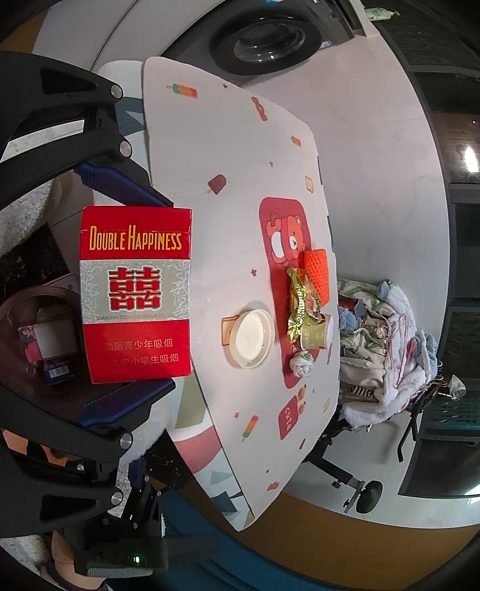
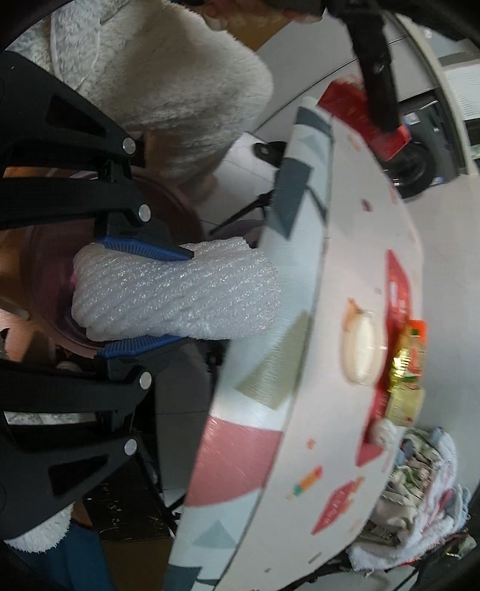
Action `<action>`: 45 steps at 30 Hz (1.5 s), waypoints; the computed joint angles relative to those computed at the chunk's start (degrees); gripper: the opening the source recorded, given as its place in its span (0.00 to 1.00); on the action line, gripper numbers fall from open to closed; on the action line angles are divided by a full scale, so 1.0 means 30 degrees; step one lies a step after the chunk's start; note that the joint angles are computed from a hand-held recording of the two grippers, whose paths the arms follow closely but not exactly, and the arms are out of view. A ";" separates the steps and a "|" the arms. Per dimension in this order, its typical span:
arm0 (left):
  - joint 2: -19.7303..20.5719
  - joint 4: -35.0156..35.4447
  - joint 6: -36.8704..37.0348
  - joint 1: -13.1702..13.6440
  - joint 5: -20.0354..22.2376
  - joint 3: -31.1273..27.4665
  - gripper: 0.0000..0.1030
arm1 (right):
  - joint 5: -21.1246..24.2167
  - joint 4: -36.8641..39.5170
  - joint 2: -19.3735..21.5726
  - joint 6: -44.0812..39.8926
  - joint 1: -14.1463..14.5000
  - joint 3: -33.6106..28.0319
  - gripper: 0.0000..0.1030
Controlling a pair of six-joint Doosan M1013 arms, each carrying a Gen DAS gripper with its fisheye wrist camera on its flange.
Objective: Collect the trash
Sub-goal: 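Drop the net into the brown bin with the right tool while the left tool carries the box, then lower the red box over the bin and open the left tool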
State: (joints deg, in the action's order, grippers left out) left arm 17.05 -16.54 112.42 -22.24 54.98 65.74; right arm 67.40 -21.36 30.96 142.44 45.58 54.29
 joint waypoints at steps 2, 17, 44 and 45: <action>-0.0004 -0.0102 -0.0036 0.0045 0.0039 0.0072 0.83 | 0.0292 0.0594 0.0169 -0.0307 -0.0094 -0.0149 0.41; -0.0346 -0.1711 0.1857 0.0363 -0.0281 0.1363 0.83 | -0.0308 -0.1376 -0.0396 0.0741 -0.0176 0.0470 0.94; -0.0661 -0.3036 0.5665 -0.0061 -0.0561 0.3090 0.83 | -0.0074 -0.6228 -0.0984 0.3881 0.0064 0.2097 0.94; -0.0662 -0.3009 0.5667 -0.0080 -0.0549 0.3098 0.83 | -0.0067 -0.6209 -0.1019 0.3956 0.0072 0.2149 0.94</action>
